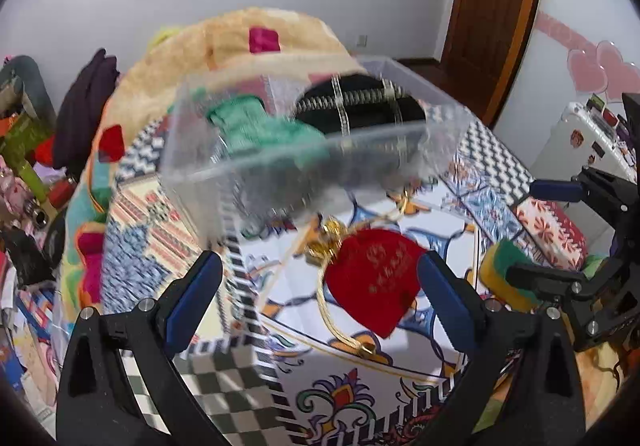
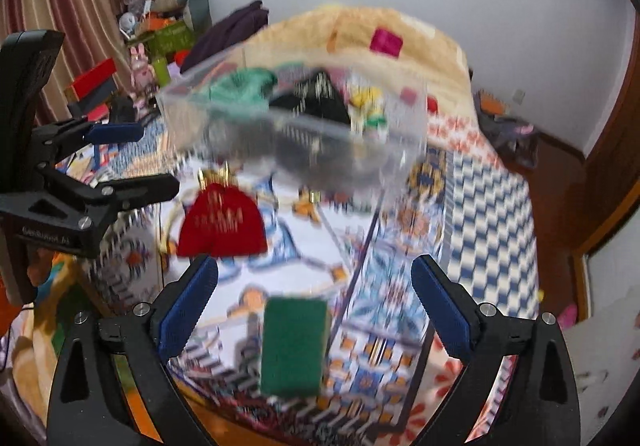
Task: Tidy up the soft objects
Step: 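Grasp the green sponge with the right tool while the left tool grasps the red velvet pouch, then lower the sponge and pouch into the clear box and open both tools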
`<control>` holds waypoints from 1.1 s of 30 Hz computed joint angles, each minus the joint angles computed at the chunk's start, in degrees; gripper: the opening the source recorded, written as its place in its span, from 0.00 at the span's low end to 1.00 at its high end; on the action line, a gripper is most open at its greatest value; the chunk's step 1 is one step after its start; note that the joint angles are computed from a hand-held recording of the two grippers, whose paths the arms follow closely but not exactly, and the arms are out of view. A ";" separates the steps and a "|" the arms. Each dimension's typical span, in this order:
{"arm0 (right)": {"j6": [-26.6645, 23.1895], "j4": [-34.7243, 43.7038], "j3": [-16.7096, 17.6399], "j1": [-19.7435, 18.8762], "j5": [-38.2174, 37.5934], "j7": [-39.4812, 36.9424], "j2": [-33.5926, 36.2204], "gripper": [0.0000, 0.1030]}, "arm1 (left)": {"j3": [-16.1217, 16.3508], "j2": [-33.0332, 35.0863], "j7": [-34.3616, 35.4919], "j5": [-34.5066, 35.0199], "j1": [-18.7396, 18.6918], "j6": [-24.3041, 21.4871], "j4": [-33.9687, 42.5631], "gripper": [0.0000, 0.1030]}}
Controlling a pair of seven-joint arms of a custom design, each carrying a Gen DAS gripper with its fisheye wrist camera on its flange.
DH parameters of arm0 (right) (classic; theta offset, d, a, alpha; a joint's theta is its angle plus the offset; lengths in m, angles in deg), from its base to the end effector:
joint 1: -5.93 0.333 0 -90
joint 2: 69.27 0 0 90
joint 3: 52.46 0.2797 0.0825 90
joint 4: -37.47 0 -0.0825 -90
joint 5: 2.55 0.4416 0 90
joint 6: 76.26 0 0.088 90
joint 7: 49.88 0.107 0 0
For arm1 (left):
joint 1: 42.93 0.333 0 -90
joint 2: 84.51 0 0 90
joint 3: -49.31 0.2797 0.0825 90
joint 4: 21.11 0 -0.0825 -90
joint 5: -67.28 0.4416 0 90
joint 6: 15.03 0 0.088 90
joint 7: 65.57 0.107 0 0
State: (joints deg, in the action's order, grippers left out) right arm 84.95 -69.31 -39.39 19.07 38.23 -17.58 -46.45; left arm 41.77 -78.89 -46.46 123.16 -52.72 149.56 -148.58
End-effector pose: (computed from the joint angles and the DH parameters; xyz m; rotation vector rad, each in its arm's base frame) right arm 0.6465 0.2732 0.2906 -2.2807 0.9203 -0.2658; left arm 0.5612 -0.2241 0.2996 -1.8721 1.7654 -0.6536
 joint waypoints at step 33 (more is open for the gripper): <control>0.80 1.06 2.29 -2.07 12.58 -9.07 -1.19 0.31 | 2.29 -1.75 -8.16 10.02 -1.54 4.30 0.21 0.09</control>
